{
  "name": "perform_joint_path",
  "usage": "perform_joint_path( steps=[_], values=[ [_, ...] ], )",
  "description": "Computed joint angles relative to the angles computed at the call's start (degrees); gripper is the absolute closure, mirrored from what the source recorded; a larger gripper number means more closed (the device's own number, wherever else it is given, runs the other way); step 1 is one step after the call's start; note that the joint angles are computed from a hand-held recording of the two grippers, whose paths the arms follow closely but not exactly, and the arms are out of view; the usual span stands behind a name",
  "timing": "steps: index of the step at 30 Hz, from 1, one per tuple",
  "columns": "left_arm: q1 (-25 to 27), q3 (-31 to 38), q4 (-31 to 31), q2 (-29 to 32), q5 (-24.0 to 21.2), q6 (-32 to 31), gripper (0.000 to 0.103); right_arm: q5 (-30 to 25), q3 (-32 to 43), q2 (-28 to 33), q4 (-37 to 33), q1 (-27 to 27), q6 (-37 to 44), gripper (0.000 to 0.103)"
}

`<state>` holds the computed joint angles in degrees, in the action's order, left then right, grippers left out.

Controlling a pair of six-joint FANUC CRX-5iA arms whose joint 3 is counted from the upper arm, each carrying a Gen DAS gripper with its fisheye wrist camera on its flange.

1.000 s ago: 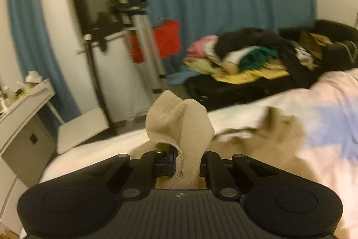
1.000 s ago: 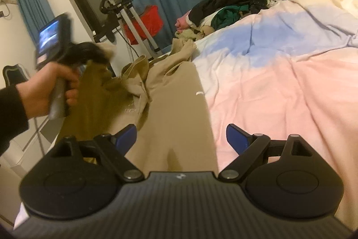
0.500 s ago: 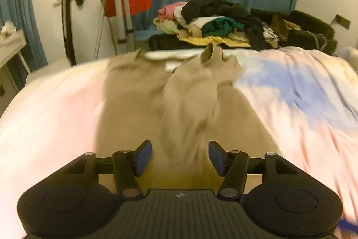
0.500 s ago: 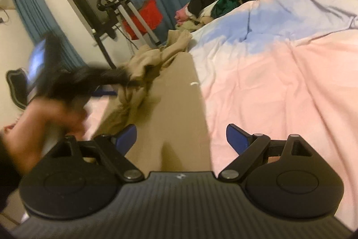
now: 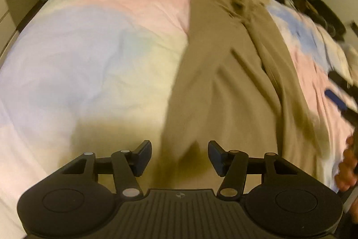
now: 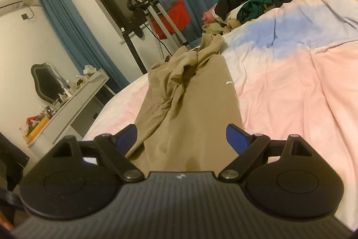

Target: Fold clothes

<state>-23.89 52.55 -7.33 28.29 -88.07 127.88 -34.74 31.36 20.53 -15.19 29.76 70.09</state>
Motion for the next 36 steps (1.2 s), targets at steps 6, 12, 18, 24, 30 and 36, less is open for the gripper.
perform_joint_path(
  steps=[6,12,18,24,30,36],
  values=[
    [-6.2,8.5,-6.8,4.1,-8.0,-10.1,0.056,-3.0,-2.1,-3.1,-2.3,0.1,0.8,0.015],
    [-10.0,24.5,-14.3,13.8,-21.2,-19.1,0.056,-6.0,-0.5,-2.2,-5.1,0.3,3.6,0.020],
    [-10.7,35.4,-20.6,20.1,-30.5,-23.6,0.085,-8.8,1.4,0.1,-2.7,1.1,4.5,0.020],
    [-9.6,15.9,-16.2,7.5,-16.4,-14.6,0.100,-8.0,1.9,0.1,-6.2,0.1,6.0,0.020],
    [-12.8,7.5,-16.5,-0.8,-5.4,-12.6,0.100,-8.9,4.9,1.4,-17.8,-2.9,8.7,0.020],
    [-14.4,5.7,-14.3,-2.9,-1.1,-11.8,0.101,-20.4,21.6,13.4,-32.5,-6.2,3.3,0.034]
  ],
)
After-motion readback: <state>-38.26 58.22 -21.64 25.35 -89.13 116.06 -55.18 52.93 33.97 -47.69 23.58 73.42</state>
